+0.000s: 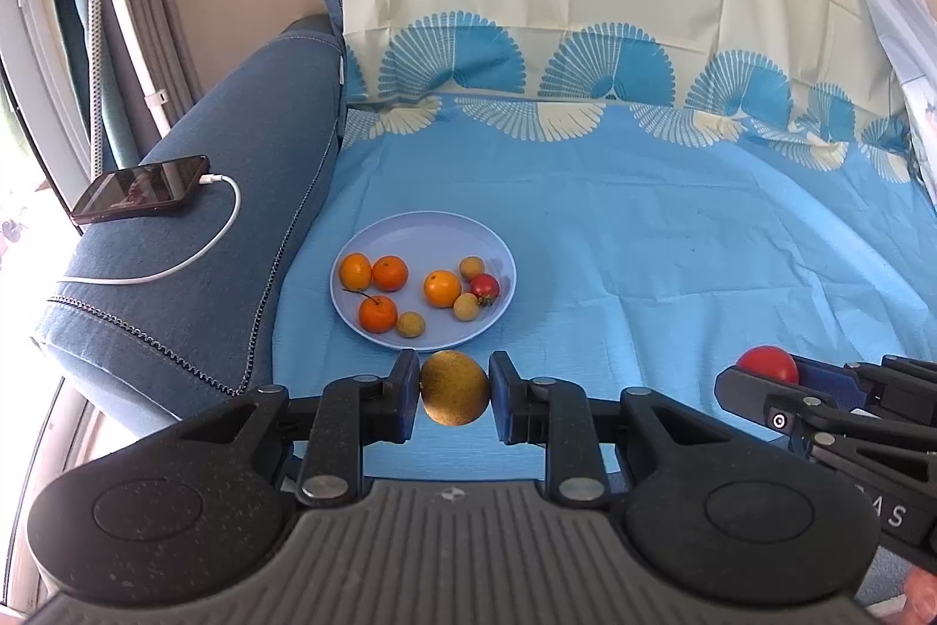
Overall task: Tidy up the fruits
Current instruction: 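Lift and carry the yellow fruit and red tomato toward the plate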
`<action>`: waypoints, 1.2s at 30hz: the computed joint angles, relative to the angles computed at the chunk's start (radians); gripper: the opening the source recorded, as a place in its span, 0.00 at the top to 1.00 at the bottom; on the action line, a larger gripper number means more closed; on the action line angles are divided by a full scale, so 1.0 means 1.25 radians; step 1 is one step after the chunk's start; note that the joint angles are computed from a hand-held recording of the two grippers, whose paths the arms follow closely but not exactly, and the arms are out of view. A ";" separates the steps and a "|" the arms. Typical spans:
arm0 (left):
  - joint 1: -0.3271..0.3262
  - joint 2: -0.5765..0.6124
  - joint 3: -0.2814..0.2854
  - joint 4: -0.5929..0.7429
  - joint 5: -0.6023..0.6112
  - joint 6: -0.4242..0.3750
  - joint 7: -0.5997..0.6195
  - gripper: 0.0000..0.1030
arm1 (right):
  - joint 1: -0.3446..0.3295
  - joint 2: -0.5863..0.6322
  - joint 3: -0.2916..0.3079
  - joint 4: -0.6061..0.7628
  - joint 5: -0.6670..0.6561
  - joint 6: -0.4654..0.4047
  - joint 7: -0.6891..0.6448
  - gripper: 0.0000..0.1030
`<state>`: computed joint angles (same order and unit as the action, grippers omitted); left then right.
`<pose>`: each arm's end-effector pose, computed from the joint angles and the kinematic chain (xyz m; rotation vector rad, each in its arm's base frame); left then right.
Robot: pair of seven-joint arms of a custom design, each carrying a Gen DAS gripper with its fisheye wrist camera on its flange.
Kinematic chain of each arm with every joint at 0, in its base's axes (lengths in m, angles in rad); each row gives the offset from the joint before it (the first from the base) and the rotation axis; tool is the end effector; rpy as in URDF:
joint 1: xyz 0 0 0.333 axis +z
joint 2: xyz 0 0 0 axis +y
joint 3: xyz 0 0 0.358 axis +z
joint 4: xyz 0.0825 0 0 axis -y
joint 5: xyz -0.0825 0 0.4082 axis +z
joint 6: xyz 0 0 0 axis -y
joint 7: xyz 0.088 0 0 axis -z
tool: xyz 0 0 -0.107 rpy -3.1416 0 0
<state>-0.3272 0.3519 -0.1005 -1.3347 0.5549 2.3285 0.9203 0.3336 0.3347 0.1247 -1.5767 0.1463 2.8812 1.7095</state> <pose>0.6926 -0.2888 0.6457 -1.7227 1.7414 -0.6349 0.6788 0.3077 0.5982 -1.6749 1.4125 -0.3950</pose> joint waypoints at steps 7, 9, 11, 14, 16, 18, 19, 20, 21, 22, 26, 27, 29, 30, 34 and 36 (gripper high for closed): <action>0.006 -0.013 0.000 -0.023 0.001 0.018 -0.011 0.73 | 0.012 -0.001 -0.006 0.002 -0.019 -0.003 0.001 0.70; 0.008 -0.015 -0.001 -0.029 -0.002 0.019 -0.011 0.73 | 0.011 0.000 -0.006 0.004 -0.021 -0.008 -0.001 0.70; 0.008 -0.018 -0.002 -0.033 -0.002 0.018 -0.014 0.73 | 0.011 0.004 -0.005 0.009 -0.021 -0.013 -0.003 0.70; 0.009 -0.013 -0.002 -0.025 -0.004 0.009 -0.012 0.73 | 0.010 0.008 -0.003 0.014 -0.021 -0.017 -0.008 0.70; 0.008 -0.009 -0.002 -0.020 -0.004 0.004 -0.013 0.73 | 0.010 0.011 -0.002 0.018 -0.019 -0.021 -0.012 0.70; 0.007 -0.008 0.000 -0.021 0.000 0.005 -0.018 0.73 | 0.008 0.014 0.001 0.023 -0.015 -0.027 -0.017 0.70; 0.007 -0.008 0.000 -0.021 0.000 0.006 -0.019 0.73 | 0.008 0.017 0.001 0.026 -0.014 -0.031 -0.020 0.70; 0.006 -0.005 0.001 -0.018 0.001 0.004 -0.022 0.73 | 0.007 0.020 0.003 0.031 -0.012 -0.036 -0.023 0.70; 0.006 -0.004 0.001 -0.016 0.002 0.002 -0.023 0.73 | 0.006 0.023 0.005 0.035 -0.009 -0.041 -0.028 0.70; 0.006 -0.004 0.002 -0.017 0.001 0.001 -0.024 0.73 | 0.005 0.025 0.006 0.039 -0.007 -0.045 -0.031 0.70; 0.011 0.006 0.001 -0.006 -0.011 -0.007 -0.019 0.73 | 0.003 0.036 0.008 0.053 0.003 -0.065 -0.044 0.70; 0.010 0.009 0.001 -0.003 -0.013 -0.010 -0.019 0.73 | 0.003 0.037 0.008 0.056 0.004 -0.069 -0.046 0.70; 0.011 0.015 0.002 0.003 -0.019 -0.014 -0.017 0.73 | 0.004 0.042 0.007 0.062 0.006 -0.078 -0.048 0.70; 0.012 0.017 0.002 0.004 -0.022 -0.014 -0.015 0.73 | 0.005 0.044 0.006 0.065 0.006 -0.081 -0.049 0.70; 0.012 0.032 0.004 0.023 -0.033 -0.025 -0.007 0.73 | 0.009 0.056 0.001 0.083 0.003 -0.098 -0.047 0.70; 0.013 0.041 0.005 0.034 -0.039 -0.031 -0.003 0.73 | 0.009 0.062 0.000 0.093 0.003 -0.106 -0.047 0.70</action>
<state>-0.3115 0.4029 -0.0944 -1.2924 0.5060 2.2893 0.9170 0.3453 0.4126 0.1249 -1.4606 0.1495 2.7481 1.6514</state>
